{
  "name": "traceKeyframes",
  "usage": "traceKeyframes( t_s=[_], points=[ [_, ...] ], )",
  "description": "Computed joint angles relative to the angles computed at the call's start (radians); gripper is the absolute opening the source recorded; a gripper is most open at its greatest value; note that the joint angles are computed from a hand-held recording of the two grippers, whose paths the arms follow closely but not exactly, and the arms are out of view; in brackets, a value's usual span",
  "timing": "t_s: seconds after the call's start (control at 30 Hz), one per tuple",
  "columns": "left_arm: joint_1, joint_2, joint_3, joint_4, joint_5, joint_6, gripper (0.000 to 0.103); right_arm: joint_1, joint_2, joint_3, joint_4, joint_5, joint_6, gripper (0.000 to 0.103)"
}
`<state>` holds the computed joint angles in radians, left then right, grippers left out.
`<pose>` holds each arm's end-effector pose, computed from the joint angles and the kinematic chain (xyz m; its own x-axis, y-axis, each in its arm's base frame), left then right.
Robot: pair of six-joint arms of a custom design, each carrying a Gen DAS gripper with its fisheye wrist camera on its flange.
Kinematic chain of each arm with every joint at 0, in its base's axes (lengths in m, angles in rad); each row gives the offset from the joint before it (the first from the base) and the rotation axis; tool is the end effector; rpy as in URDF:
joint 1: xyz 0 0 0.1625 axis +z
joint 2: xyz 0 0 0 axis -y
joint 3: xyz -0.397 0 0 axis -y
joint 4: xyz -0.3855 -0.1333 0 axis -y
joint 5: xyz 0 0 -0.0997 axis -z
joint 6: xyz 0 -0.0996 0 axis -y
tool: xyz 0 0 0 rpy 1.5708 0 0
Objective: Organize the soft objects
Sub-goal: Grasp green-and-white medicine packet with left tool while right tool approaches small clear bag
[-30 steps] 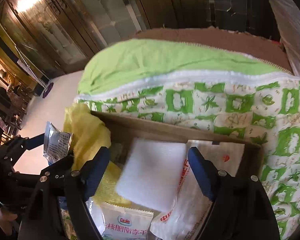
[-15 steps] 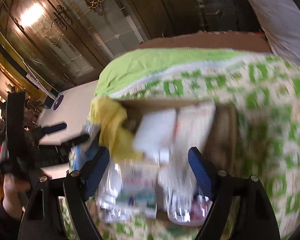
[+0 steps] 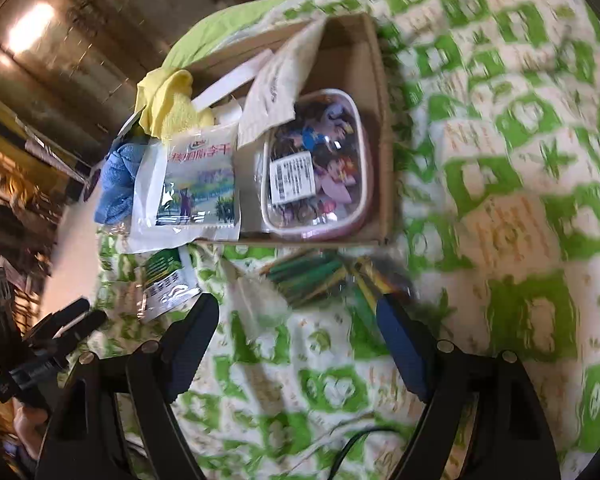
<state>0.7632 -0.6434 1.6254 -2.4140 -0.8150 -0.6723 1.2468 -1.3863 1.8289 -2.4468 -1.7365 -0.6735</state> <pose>-0.3090 -0.5746 -0.0055 -0.7856 0.0364 -0.6176 0.2894 0.9040 -0.3148 -0.0652 -0.5614 0.3404 -0.8938 -0.2398 0.3789 -0.3436 0.9093 -0.2349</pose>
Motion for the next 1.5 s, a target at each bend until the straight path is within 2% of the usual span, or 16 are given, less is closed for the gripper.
traceKeyframes(
  t_s=[0.07,0.17,0.33,0.5,0.67,0.8,0.87,0.93,1.0,1.07,1.1,1.17,1.23,1.3,1.4,1.5],
  points=[
    [0.001,0.012,-0.01,-0.015,-0.012,0.018,0.096,-0.003,0.016,-0.026,0.024,0.008,0.028,0.081],
    [0.012,0.031,-0.039,0.059,-0.026,-0.008,0.096,-0.016,0.027,-0.076,0.095,0.024,0.045,0.081],
    [0.007,0.043,-0.049,0.048,-0.024,0.019,0.096,-0.02,-0.002,-0.082,0.085,0.003,-0.023,0.081],
    [0.01,0.045,-0.05,0.046,-0.04,0.033,0.096,-0.003,0.033,-0.129,0.124,-0.084,-0.083,0.08],
    [0.019,0.05,-0.055,0.033,-0.069,0.051,0.096,-0.004,0.057,-0.192,0.184,-0.089,-0.094,0.079],
    [0.018,0.055,-0.054,0.018,-0.077,0.06,0.096,0.01,0.068,-0.195,0.149,-0.146,-0.143,0.079],
    [0.016,0.056,-0.054,-0.002,-0.084,0.079,0.096,0.015,0.073,-0.172,0.106,-0.186,-0.17,0.074],
    [0.015,0.058,-0.059,-0.01,-0.09,0.098,0.096,0.021,0.074,-0.137,0.036,-0.223,-0.213,0.065],
    [0.015,0.071,-0.086,0.007,-0.087,0.142,0.096,0.024,0.073,-0.116,0.008,-0.236,-0.241,0.064],
    [0.005,0.105,-0.139,0.064,-0.032,0.197,0.096,0.03,0.073,-0.094,-0.024,-0.255,-0.271,0.059],
    [0.0,0.128,-0.172,0.095,-0.001,0.233,0.096,0.033,0.074,-0.082,-0.046,-0.268,-0.289,0.053],
    [-0.005,0.167,-0.226,0.127,0.025,0.305,0.096,0.035,0.077,-0.064,-0.082,-0.284,-0.309,0.048],
    [-0.007,0.209,-0.281,0.152,0.039,0.383,0.096,0.034,0.077,-0.061,-0.093,-0.284,-0.308,0.039],
    [-0.005,0.249,-0.337,0.176,0.049,0.461,0.096,0.029,0.074,-0.072,-0.074,-0.273,-0.287,0.034],
    [0.009,0.305,-0.422,0.207,0.052,0.536,0.096,0.019,0.072,-0.098,-0.032,-0.253,-0.261,0.032],
    [0.029,0.358,-0.513,0.267,0.036,0.554,0.096,0.017,0.071,-0.105,-0.026,-0.252,-0.262,0.031]
  ],
)
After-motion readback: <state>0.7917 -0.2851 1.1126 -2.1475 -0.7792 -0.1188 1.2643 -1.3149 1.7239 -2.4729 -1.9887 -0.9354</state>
